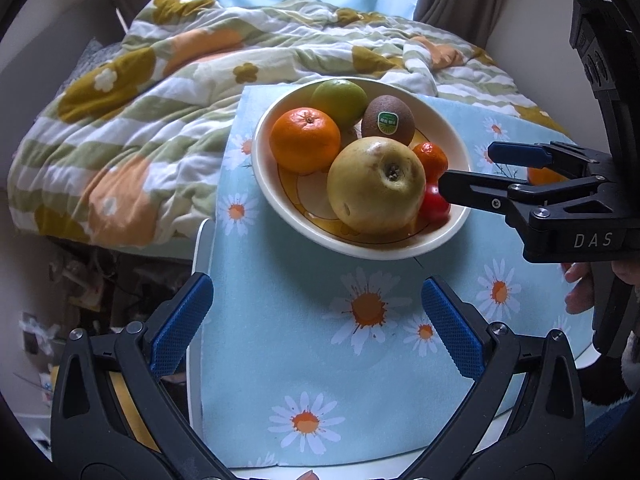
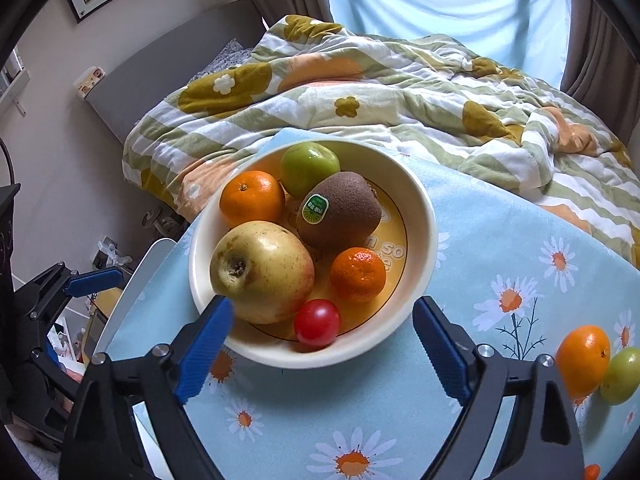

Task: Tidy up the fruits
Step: 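Lower the red tomato into the bowl beside the pear and open the right tool, then close the left tool on another red tomato while the right tool grasps a mandarin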

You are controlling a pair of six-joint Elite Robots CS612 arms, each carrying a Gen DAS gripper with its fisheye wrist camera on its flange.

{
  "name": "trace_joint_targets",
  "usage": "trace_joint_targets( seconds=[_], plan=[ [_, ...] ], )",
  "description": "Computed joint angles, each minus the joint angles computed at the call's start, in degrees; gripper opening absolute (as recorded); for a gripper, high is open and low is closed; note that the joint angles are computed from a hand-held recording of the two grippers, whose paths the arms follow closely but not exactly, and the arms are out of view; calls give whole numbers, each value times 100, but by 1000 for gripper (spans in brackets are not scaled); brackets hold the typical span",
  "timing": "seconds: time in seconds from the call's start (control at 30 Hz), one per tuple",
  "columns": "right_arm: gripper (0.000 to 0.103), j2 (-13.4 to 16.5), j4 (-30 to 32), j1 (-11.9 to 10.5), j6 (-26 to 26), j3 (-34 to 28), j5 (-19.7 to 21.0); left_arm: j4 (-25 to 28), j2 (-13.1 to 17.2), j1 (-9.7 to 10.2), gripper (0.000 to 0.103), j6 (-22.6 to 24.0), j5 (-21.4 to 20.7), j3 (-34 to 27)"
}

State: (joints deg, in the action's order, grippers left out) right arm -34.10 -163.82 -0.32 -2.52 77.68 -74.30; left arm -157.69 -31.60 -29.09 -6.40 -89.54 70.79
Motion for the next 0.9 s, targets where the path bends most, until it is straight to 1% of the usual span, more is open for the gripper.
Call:
trace_joint_targets(
  seconds=[0.1,0.17,0.27,0.33,0.4,0.5,0.57,0.63,0.9],
  plan=[
    [92,-24,-90,16,0,45,-121,-5,-16,4,103,55,12,10],
    [102,-37,-138,25,46,73,-206,-28,-35,6,103,107,18,23],
    [102,-75,-250,24,165,143,-268,-85,-66,-6,103,238,68,45],
    [102,-115,-158,7,247,161,-229,-118,-88,-26,103,337,152,61],
    [102,-180,-146,-5,342,220,-224,-147,-111,-23,103,391,118,67],
    [102,-313,-147,-4,444,338,-358,-154,-151,-35,103,491,144,63],
    [102,-417,-169,-3,551,439,-492,-223,-169,-68,103,653,232,67],
    [102,-508,-241,-22,657,555,-518,-313,-176,-92,103,841,246,50],
    [102,-890,-495,-47,1156,1023,-1312,-323,-107,-172,103,1300,-195,-232]
  ],
)
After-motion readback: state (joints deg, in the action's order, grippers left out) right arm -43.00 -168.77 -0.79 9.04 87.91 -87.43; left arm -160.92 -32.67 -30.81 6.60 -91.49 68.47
